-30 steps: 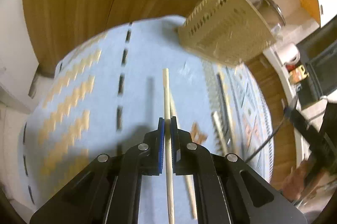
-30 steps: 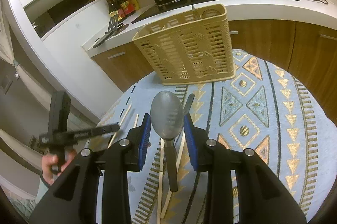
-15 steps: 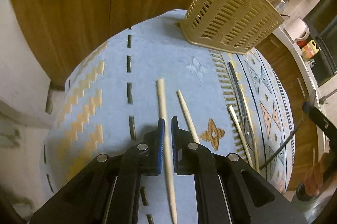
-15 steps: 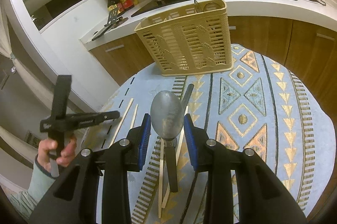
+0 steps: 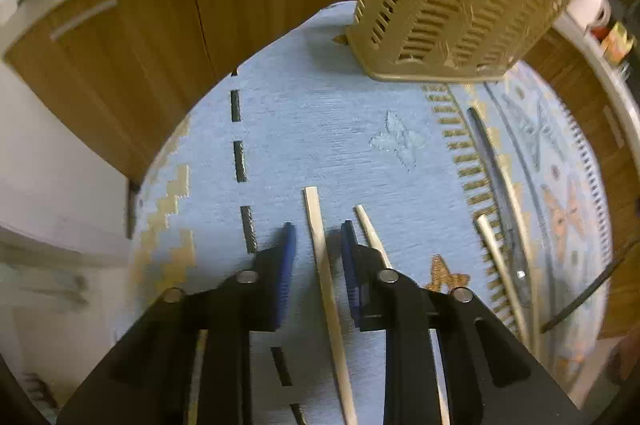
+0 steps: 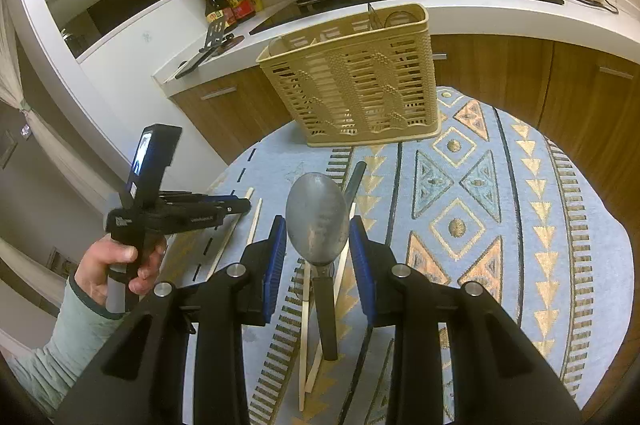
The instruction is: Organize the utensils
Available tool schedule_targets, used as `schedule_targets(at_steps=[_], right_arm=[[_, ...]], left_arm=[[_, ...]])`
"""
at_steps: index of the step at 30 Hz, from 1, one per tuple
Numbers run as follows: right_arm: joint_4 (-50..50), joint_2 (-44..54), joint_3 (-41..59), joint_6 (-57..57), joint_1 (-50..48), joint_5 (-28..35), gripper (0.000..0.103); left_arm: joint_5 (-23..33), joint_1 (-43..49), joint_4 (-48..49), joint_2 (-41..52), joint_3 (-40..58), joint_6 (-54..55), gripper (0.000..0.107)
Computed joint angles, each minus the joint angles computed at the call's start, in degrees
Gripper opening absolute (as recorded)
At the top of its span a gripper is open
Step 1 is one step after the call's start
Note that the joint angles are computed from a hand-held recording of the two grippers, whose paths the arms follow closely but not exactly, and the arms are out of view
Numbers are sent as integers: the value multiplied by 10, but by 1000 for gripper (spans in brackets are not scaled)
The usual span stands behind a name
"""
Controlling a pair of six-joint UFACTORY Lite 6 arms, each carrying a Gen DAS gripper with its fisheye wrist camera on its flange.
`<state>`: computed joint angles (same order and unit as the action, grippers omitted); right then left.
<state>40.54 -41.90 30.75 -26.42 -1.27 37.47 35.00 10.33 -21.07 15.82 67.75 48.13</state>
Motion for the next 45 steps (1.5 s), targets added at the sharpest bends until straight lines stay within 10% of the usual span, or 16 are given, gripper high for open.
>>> schedule_targets(at_steps=[17, 34, 45], right_arm=[[52, -34, 66, -56, -49, 16, 29], [32, 264, 420, -55, -47, -161, 29], [104, 398, 449, -174, -10, -316, 29]], left_arm=[[193, 128, -490, -263, -73, 343, 3], [-83, -111, -861, -143, 150, 551, 3], [-85, -121, -955, 41, 263, 638, 3]])
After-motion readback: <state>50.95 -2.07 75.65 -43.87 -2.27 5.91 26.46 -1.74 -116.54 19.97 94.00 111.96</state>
